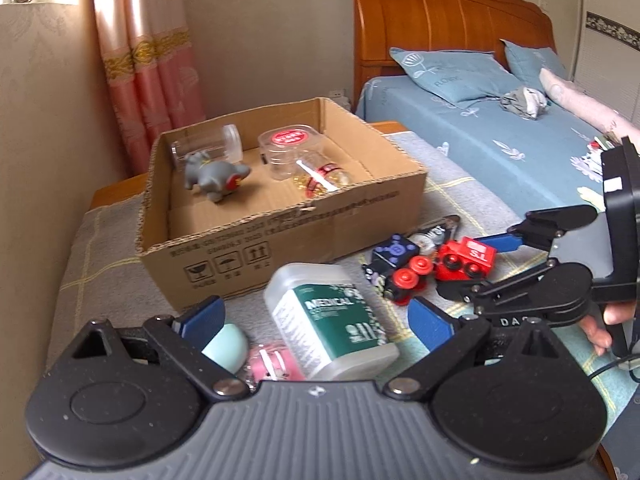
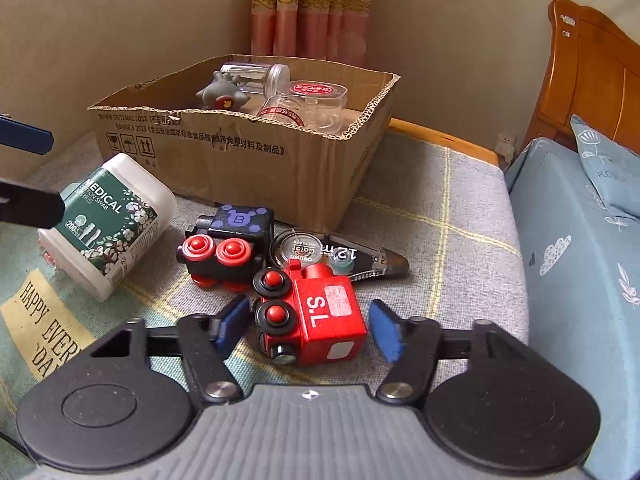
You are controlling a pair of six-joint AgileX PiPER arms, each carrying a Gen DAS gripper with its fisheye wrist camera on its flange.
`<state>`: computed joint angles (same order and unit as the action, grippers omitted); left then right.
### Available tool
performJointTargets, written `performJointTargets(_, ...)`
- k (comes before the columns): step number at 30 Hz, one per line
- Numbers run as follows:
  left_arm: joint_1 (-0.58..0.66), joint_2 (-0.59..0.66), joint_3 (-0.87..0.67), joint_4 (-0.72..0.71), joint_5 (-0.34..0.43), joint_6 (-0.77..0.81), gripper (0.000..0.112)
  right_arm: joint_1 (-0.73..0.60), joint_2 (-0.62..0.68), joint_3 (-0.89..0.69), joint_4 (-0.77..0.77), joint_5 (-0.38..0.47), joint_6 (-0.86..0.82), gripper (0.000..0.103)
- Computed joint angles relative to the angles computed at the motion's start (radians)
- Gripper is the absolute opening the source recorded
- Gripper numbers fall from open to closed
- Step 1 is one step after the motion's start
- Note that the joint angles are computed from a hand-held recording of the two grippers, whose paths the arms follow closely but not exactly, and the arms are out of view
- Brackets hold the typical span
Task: Organize rigid objects
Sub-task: 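Close the right tool on the red S.L train while the left tool grips the blue block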
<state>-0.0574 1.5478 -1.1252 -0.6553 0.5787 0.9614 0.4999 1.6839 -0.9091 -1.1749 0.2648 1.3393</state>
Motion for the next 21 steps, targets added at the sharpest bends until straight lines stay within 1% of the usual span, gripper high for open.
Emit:
performJointTargets(1,-0.004,0.001,0.002,-0.009,0.003,0.011,0.098,0.001,-0.007,0.009,0.000,-0.005,0.000,0.058)
performJointTargets(4,-0.021,0.002,0.006,0.001,-0.004,0.007,0.098,0.020,-0.026,0.041,-0.098,0.006,0.099,0.057)
performJointTargets(9,-0.049,0.013,-0.004,0.009,-0.009,0.014,0.098,0.025,-0.056,0.066,-0.038,0.012,0.109,0.056)
performJointTargets(16,-0.115,0.056,-0.046,-0.013,-0.002,0.114,0.098,0.075,-0.132,0.161,-0.118,0.066,0.275,0.055)
performJointTargets(21,-0.168,0.119,-0.107,0.000,0.044,0.188,0.094,0.102,-0.190,0.222,-0.105,0.094,0.291,0.055)
